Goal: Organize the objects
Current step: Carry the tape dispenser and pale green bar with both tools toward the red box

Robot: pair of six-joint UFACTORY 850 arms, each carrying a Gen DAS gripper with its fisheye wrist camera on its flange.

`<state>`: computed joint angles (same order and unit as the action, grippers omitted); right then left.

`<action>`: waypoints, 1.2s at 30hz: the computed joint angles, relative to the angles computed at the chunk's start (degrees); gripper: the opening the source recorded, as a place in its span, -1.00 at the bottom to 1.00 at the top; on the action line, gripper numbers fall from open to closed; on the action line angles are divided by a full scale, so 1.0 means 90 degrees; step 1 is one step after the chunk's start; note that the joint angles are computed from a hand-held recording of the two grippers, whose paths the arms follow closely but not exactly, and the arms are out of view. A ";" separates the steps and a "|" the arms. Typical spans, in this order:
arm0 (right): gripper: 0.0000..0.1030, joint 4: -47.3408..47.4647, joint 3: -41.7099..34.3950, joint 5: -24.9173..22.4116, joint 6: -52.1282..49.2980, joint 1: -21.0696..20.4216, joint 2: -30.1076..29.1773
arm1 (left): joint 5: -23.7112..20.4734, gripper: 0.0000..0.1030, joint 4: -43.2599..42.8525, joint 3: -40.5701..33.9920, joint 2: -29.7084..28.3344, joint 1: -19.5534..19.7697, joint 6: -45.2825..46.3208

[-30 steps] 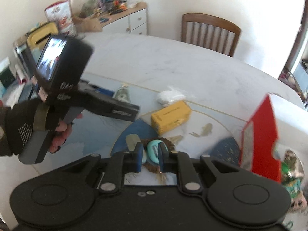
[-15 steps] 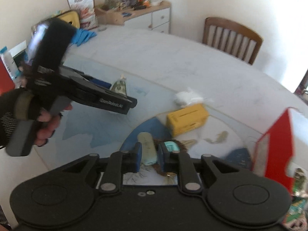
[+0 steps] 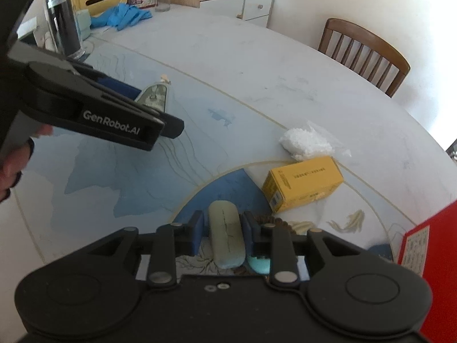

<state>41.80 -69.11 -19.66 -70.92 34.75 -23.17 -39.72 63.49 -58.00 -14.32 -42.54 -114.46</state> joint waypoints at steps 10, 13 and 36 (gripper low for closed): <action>-0.63 0.1096 0.0317 -0.0095 -0.0821 -0.0150 0.0457 | -0.0045 0.29 0.0155 0.0019 0.0107 -0.0098 0.0121; -0.63 0.1692 0.0492 -0.0255 -0.1282 -0.0291 0.0739 | -0.0094 0.29 0.0194 -0.0036 0.0133 -0.0174 0.0233; -0.62 0.2305 0.0509 -0.1430 -0.1043 -0.2094 0.1669 | -0.0132 0.29 -0.0084 -0.2341 -0.0771 -0.0916 0.2147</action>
